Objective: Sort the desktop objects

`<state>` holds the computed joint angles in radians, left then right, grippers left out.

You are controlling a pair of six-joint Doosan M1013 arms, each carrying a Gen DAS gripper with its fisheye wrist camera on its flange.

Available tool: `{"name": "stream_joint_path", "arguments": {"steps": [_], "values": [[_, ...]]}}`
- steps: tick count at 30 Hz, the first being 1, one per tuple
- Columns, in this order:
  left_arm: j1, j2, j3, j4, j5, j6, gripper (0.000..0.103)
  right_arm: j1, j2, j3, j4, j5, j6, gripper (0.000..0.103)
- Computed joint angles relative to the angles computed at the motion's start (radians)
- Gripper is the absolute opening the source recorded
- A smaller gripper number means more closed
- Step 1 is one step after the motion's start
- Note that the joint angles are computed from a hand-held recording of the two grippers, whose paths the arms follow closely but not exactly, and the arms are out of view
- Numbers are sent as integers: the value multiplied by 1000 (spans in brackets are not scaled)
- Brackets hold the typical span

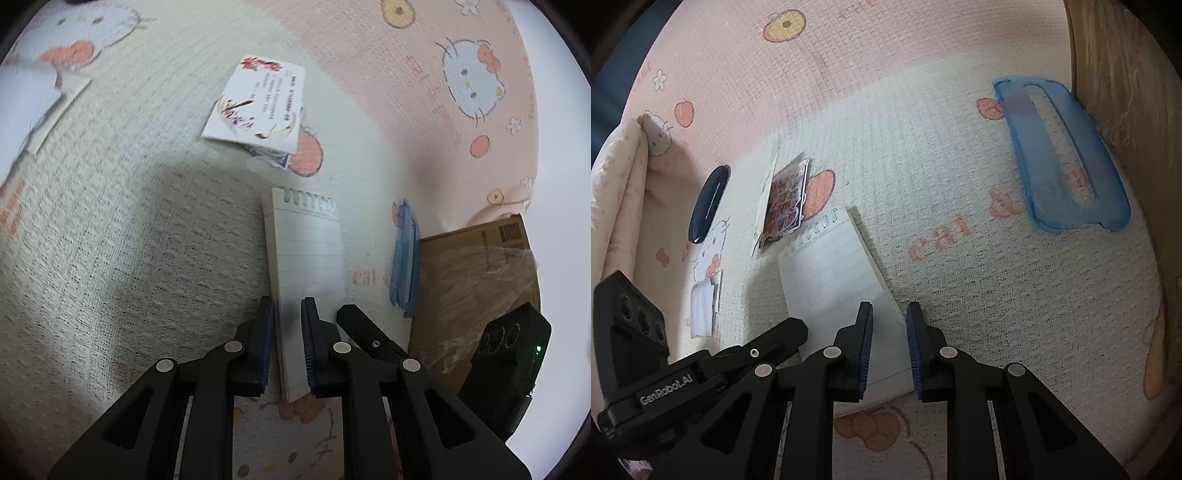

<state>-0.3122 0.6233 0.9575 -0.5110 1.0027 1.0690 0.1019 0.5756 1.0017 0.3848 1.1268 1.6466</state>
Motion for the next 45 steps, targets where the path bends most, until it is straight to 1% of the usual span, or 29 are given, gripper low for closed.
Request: {"name": "stream_joint_path", "arguments": {"steps": [4, 7, 9, 10, 12, 14, 15, 16, 17, 18, 19, 20, 22, 23, 25, 27, 29, 30, 31, 32, 33, 34, 37, 39, 42, 44, 45], "values": [[-1, 1, -25, -6, 10, 31, 16, -12, 4, -1, 54, 8, 3, 16], [-8, 7, -61, 8, 21, 72, 16, -38, 0, 24, 162, -3, -3, 16], [-12, 11, -79, -12, 13, 113, 16, -54, -3, 35, 216, -8, 15, 16], [-13, 11, -82, -36, 4, 133, 16, -56, -4, 35, 216, -11, 20, 16], [-18, 26, -107, -95, 2, 175, 16, -54, -7, 26, 179, -11, 25, 16], [-31, 44, -141, -80, 7, 186, 16, -53, -8, 11, 142, 0, 31, 16], [-39, 55, -163, -68, 14, 185, 16, -56, -16, 16, 136, -10, 41, 16], [-43, 68, -184, -72, 25, 186, 16, -59, -24, 23, 136, -28, 49, 16], [-45, 80, -200, -87, 38, 188, 16, -63, -43, 44, 127, -73, 66, 16], [-47, 84, -203, -97, 45, 188, 16, -63, -55, 53, 100, -99, 81, 16], [-48, 94, -217, -94, 59, 180, 16, -62, -57, 43, 75, -94, 76, 16], [-53, 105, -232, -72, 79, 167, 16, -56, -51, 23, 30, -70, 73, 16], [-54, 93, -202, -90, 60, 172, 16, -40, -62, 22, -68, -88, 82, 16], [-53, 91, -193, -98, 52, 166, 16, -37, -62, 18, -88, -88, 79, 16], [-52, 80, -175, -85, 32, 144, 16, -44, -58, 11, -61, -71, 60, 16], [-54, 73, -169, -36, 28, 117, 16, -43, -55, 6, -96, -63, 76, 17], [-54, 66, -162, 8, 23, 76, 17, -45, -51, 2, -95, -53, 67, 20], [-53, 66, -161, 25, 25, 52, 22, -47, -50, 4, -80, -54, 60, 22], [-52, 65, -157, 35, 23, 30, 28, -49, -50, 6, -65, -58, 55, 27], [-50, 65, -154, 37, 24, 20, 31, -52, -50, 10, -53, -58, 50, 32], [-48, 66, -151, 36, 29, 15, 35, -55, -44, 6, -41, -52, 47, 42], [-47, 67, -148, 37, 31, 10, 36, -56, -41, 7, -39, -50, 51, 48], [-44, 73, -144, 27, 42, -2, 36, -53, -26, -1, -56, -49, 73, 48], [-42, 76, -140, 3, 47, 6, 37, -57, -12, -12, -36, -29, 77, 48], [-45, 88, -149, -10, 63, 19, 37, -58, -2, -16, -30, -28, 79, 48], [-48, 91, -150, -11, 58, 31, 37, -56, -1, -15, -46, -42, 83, 48], [-50, 91, -148, -12, 51, 32, 38, -54, 2, -19, -60, -36, 93, 48]]}}
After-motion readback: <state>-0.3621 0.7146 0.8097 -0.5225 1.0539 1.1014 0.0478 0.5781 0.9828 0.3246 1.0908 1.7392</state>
